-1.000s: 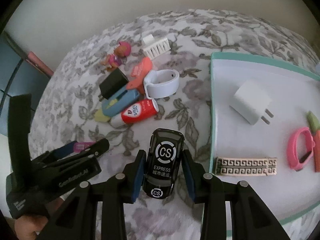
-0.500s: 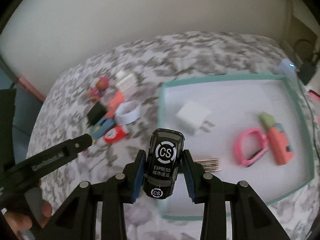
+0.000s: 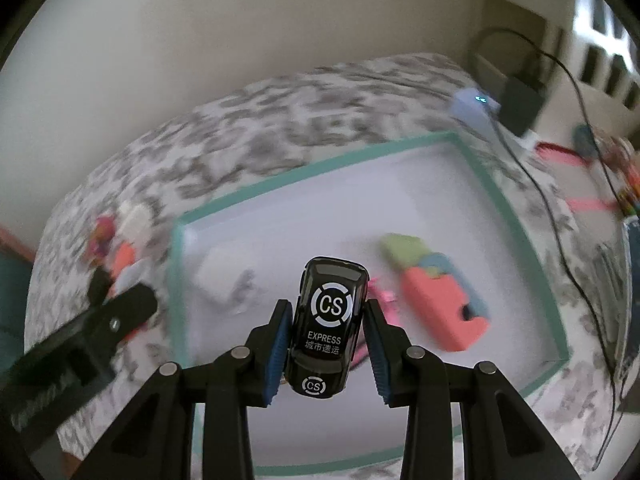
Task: Organize rigid objects
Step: 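Carry the lighter and toy car over the tray and release them inside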
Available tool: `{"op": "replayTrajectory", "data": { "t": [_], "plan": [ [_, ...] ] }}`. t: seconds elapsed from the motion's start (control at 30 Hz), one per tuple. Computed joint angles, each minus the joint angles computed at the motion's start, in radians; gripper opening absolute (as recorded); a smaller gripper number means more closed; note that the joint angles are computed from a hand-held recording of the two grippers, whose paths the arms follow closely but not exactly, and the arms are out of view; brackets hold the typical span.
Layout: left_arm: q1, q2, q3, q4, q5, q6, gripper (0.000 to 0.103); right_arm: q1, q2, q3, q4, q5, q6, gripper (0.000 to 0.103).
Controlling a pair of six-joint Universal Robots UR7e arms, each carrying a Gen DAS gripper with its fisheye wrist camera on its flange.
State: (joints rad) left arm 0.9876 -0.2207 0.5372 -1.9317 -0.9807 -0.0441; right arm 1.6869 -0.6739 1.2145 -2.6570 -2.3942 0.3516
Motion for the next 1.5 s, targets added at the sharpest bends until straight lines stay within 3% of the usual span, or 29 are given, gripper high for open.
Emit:
{"op": "replayTrajectory", "data": {
  "t": [0.23,0.5,1.17,1.5],
  "plan": [
    [0.002,0.001,0.020,-0.020,-0.047,0.029,0.081,-0.028,-0.044,0.052,-0.014,-0.012,0.069,0.039],
    [-0.003,0.006,0.043,-0.005,-0.050,0.063,0.082,-0.034,-0.046,0.053,0.001,-0.017,0.077,0.039],
    [0.014,0.049,-0.014,0.081,-0.070,0.019,0.081,-0.044,-0.047,0.044,0.095,-0.020,0.129,0.040],
    [0.011,0.058,-0.035,0.096,-0.070,0.020,0.082,-0.035,-0.048,0.040,0.077,-0.037,0.115,0.040]
  ]
}}
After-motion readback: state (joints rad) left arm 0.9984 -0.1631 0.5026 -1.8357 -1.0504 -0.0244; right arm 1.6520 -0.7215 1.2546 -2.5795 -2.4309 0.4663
